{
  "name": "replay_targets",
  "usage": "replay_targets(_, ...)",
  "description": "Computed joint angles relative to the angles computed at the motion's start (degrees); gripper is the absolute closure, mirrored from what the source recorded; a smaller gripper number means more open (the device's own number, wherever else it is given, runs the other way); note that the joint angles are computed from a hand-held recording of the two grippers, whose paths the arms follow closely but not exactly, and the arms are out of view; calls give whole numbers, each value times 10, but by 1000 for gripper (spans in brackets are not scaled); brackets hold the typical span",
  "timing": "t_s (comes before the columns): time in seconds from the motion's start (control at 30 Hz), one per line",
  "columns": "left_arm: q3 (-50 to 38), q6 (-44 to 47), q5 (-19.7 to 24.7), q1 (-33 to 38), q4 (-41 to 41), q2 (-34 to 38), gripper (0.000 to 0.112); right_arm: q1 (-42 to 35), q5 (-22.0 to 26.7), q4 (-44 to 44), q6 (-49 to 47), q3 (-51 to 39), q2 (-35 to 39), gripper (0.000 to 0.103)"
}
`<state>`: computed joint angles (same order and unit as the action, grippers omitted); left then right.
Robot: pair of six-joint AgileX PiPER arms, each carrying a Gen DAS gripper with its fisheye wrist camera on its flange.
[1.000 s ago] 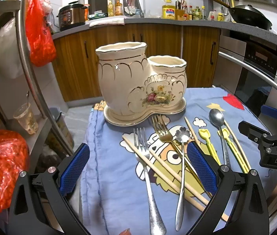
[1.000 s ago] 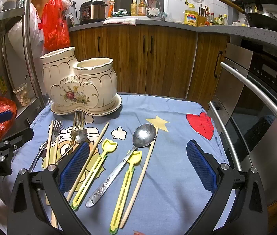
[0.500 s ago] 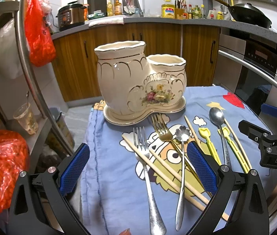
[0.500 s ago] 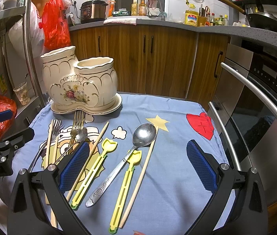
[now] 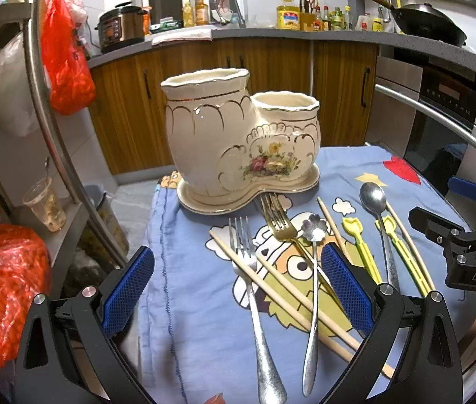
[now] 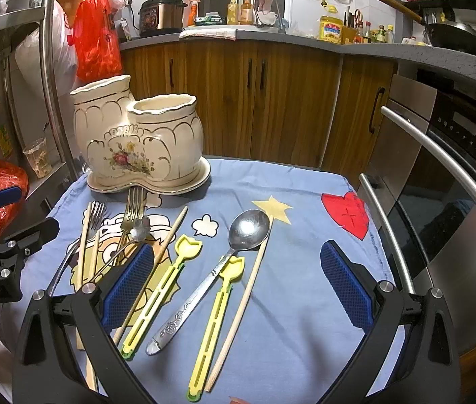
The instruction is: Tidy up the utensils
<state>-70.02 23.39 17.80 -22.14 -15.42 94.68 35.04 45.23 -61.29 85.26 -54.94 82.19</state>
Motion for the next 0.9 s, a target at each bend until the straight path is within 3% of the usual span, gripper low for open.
replay_targets(0.5, 5, -18, -13, -3, 27, 0, 14, -12, -12, 18, -18, 0, -2, 5)
replay_targets(0.57, 8, -4, -24, -1, 22, 1, 14, -27, -28, 27, -33, 4, -8, 5)
replay_targets(0.67, -5, 41, 2, 12, -51, 12, 14, -53, -49, 12, -28, 15, -23, 5)
replay_targets(0.77, -5, 1, -25, 9, 9, 20, 14, -94, -65, 24, -49, 13, -25, 5)
replay_targets(0.8, 1, -5, -53, 7, 28, 22, 14, -113, -77, 40, -65, 11, -24, 5)
replay_targets(0.9, -7, -16, -75, 14, 51, 33, 14, -175, -139, 143, -157, 8, -23, 5)
